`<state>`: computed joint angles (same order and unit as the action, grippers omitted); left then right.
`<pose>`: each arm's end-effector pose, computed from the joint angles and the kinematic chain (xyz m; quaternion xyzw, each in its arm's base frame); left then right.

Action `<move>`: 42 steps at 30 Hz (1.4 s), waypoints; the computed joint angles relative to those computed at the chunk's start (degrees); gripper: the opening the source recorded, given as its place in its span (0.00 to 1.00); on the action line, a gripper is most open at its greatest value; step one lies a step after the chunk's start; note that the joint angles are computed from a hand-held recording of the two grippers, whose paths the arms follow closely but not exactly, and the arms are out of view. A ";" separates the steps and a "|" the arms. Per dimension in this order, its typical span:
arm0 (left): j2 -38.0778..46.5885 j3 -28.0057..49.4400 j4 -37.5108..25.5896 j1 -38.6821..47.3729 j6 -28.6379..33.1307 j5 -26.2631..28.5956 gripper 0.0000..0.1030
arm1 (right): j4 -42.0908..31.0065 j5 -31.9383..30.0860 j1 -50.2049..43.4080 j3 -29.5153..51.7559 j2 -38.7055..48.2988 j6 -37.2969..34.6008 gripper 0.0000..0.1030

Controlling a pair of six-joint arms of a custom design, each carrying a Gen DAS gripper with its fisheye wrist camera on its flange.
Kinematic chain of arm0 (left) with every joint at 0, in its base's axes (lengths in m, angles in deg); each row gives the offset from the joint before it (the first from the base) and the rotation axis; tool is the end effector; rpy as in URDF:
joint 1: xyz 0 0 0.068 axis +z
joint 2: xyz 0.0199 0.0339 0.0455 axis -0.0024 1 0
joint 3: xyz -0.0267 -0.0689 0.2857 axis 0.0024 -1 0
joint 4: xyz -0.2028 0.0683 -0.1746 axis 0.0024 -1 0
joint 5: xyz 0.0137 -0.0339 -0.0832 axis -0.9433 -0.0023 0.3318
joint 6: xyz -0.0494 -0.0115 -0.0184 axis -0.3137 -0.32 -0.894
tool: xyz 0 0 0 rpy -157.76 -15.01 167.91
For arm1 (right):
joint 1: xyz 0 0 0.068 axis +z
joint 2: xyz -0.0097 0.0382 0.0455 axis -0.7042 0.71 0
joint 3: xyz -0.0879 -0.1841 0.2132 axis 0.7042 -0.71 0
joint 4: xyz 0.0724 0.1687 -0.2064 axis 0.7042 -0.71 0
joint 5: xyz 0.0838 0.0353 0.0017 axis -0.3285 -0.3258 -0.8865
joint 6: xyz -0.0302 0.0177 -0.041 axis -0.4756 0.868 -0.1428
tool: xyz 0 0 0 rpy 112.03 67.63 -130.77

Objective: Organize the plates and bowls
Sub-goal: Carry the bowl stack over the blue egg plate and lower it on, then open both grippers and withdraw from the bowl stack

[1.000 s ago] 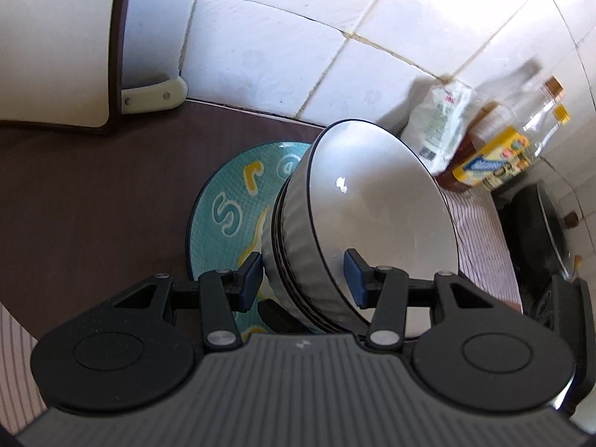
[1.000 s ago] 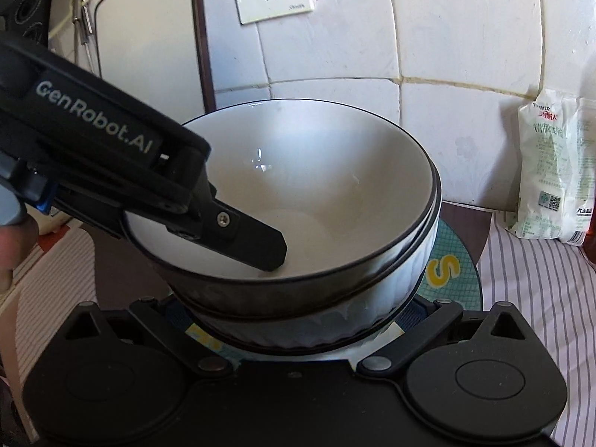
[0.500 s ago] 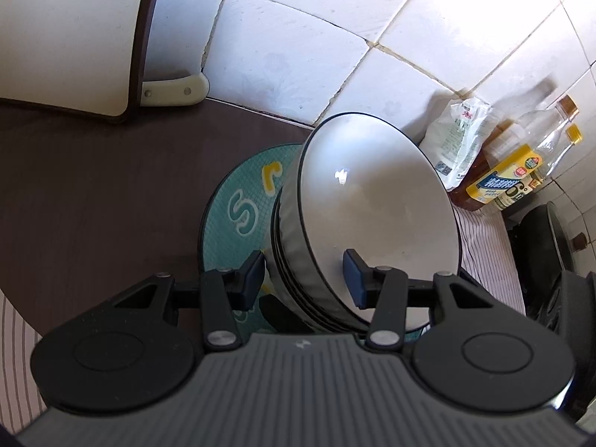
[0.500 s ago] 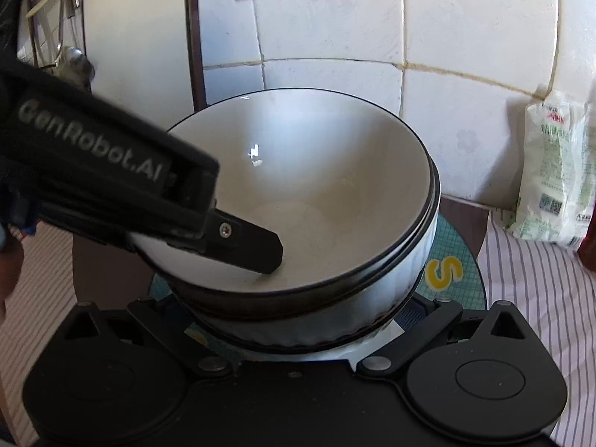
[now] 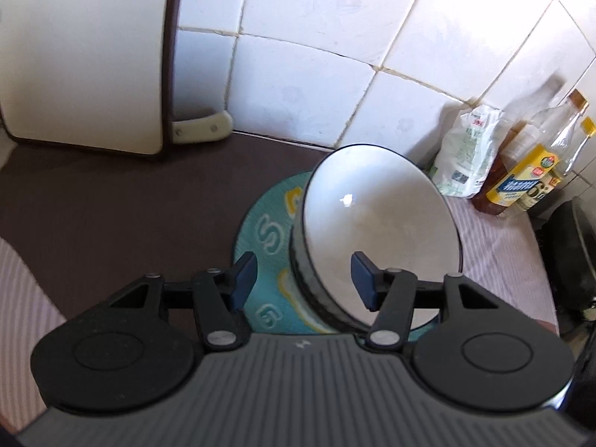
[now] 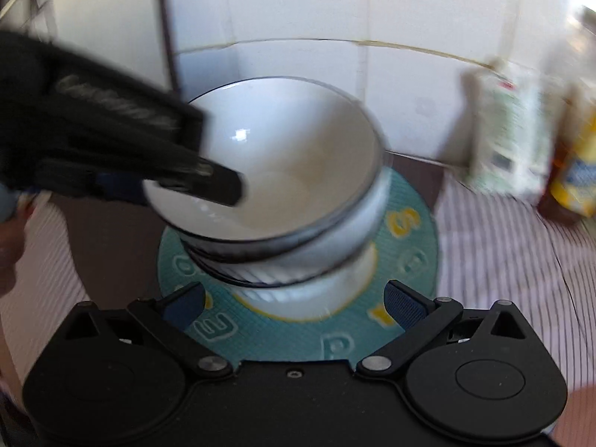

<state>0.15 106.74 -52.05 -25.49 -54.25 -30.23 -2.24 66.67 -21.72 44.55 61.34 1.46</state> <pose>0.2576 -0.1143 0.1659 -0.1658 0.9343 -0.0857 0.3037 0.2688 0.1179 0.0580 -0.2343 0.8982 0.1037 0.3572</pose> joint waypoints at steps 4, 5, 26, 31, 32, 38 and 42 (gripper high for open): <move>-3.98 -0.53 -3.04 -1.36 -1.67 -1.15 0.54 | 0.24 1.14 0.50 -2.44 -2.72 2.45 1.00; -5.33 -0.72 -3.97 -1.61 -2.00 -1.16 0.54 | -0.14 1.85 0.71 -3.16 -4.04 2.98 1.00; -32.33 6.32 -39.71 -22.96 -12.50 -15.52 0.60 | -25.47 10.32 5.28 -14.74 -45.23 9.91 1.00; -32.69 10.73 -48.71 -30.85 -18.51 -21.00 0.62 | -33.58 11.72 5.46 -16.35 -56.71 11.53 1.00; -32.37 11.60 -50.56 -32.41 -20.07 -21.88 0.62 | -36.29 11.66 5.36 -16.39 -59.68 11.70 1.00; -28.45 16.89 -62.03 -40.15 -27.25 -24.92 0.64 | -48.60 15.89 7.64 -15.53 -72.04 13.18 1.00; -26.15 20.64 -68.41 -42.75 -29.00 -25.38 0.70 | -55.97 22.33 11.32 -12.82 -75.45 14.11 1.00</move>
